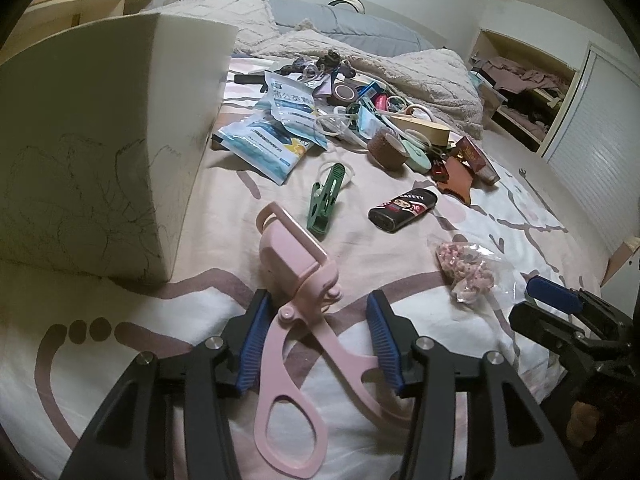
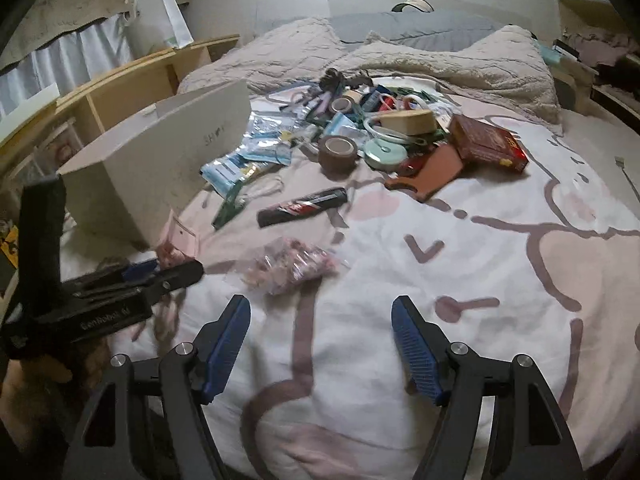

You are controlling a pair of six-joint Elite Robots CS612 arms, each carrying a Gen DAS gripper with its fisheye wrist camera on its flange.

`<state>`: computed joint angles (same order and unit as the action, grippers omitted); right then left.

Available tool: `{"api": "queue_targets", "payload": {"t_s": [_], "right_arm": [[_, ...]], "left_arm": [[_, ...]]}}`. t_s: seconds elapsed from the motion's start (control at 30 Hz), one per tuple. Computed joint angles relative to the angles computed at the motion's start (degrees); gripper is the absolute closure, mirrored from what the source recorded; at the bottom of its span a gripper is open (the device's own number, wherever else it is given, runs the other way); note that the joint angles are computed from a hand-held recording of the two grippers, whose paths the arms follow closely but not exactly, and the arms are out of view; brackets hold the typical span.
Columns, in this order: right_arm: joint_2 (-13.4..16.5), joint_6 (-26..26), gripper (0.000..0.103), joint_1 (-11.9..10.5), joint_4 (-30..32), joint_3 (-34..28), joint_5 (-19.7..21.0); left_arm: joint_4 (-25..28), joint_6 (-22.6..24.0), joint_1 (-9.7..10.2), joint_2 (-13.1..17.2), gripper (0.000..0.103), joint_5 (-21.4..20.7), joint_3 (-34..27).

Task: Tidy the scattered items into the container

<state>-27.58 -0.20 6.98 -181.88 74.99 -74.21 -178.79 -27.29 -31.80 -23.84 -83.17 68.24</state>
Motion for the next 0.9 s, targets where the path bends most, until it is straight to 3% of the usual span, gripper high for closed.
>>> {"api": "queue_targets", "payload": {"t_s": [0.2,0.43,0.5,0.57,0.67,0.8,0.9], "right_arm": [[0.9,3.6,0.03,0.2,3.0,-3.0,4.2],[2.8,7.6,0.03,1.3,9.2,-7.4,2.4],[3.1,8.1,0.035,1.6,8.2,-7.6,0.7],[3.2,7.9,0.052,1.8,8.1,-7.7,-1.3],[3.4,8.8,0.067,1.4,7.0,-7.6,-0.2],[3.4,9.3,0.073,0.9,5.7,-7.1,1.4],[3.3,8.8,0.075,1.1,5.1,-6.8,1.1]], "left_arm": [[-0.9,-1.8,0.4,0.0,0.054,-1.4,0.1],[-1.0,-1.9,0.5,0.0,0.054,-1.5,0.2],[-1.3,-2.0,0.5,0.1,0.054,-1.5,0.1],[-1.3,-1.9,0.49,0.2,0.054,-1.4,0.1],[-1.2,-1.5,0.44,0.2,0.054,-1.0,0.0],[-0.9,-0.1,0.22,0.3,0.054,0.4,-0.1],[-0.3,1.1,-0.08,0.1,0.065,2.2,-0.1]]}}
